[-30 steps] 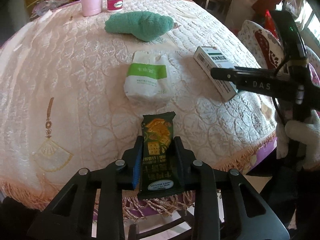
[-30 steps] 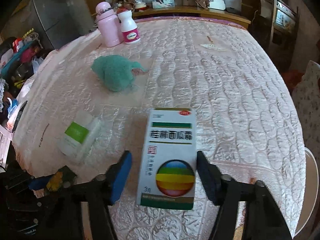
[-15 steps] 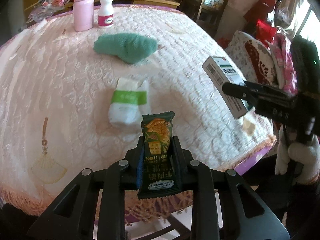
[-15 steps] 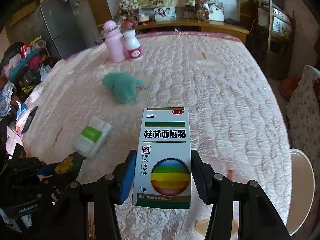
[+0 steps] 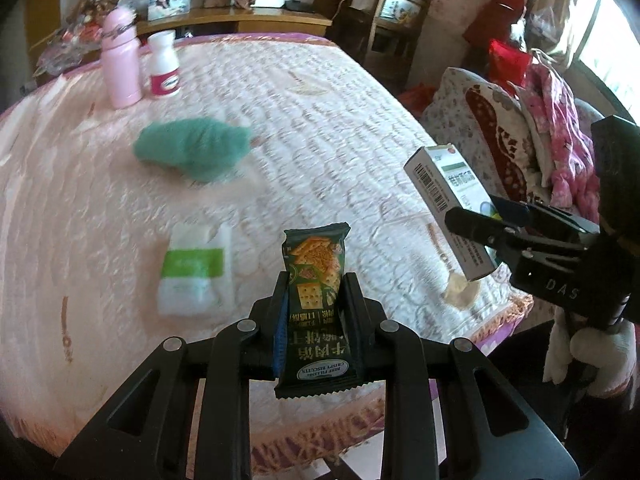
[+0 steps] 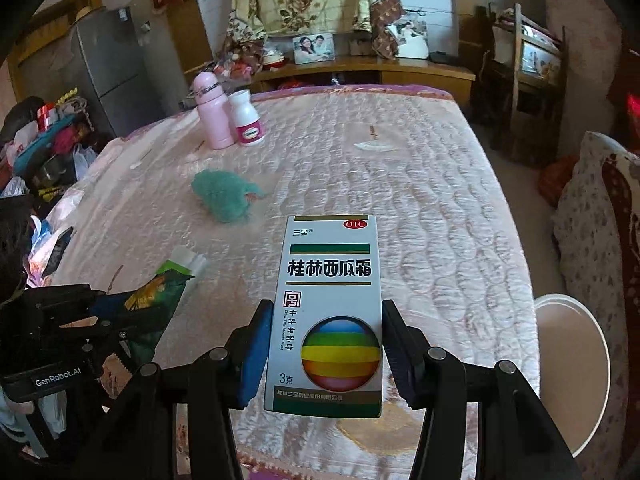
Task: Collect trash
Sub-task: 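Grasp the dark snack wrapper with the left tool while the right tool grasps the rainbow medicine box, then carry the snack wrapper and medicine box over the white bucket with both tools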
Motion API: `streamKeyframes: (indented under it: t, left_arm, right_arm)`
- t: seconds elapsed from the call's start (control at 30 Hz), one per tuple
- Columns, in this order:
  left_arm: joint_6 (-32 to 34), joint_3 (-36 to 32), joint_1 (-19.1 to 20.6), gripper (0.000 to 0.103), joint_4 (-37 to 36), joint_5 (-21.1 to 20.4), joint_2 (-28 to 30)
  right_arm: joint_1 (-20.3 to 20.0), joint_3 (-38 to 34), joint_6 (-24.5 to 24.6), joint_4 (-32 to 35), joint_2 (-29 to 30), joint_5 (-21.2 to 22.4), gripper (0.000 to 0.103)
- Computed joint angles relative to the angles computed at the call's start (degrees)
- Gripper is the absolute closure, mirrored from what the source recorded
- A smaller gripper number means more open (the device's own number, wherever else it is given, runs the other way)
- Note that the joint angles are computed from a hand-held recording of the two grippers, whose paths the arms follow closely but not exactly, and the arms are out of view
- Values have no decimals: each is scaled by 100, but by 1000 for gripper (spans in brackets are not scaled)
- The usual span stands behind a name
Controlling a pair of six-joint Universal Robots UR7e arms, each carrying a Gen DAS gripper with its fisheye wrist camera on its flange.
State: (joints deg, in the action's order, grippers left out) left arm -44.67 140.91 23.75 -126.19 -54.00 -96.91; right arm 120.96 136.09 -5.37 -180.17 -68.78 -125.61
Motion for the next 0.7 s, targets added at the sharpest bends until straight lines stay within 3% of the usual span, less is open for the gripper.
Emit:
streamKeyframes:
  t: [0.7]
  left_arm:
    - [957,-635,108,80,-1275,-65,1648]
  right_arm:
    - [-477,408,-156,-73,-927,-341,52]
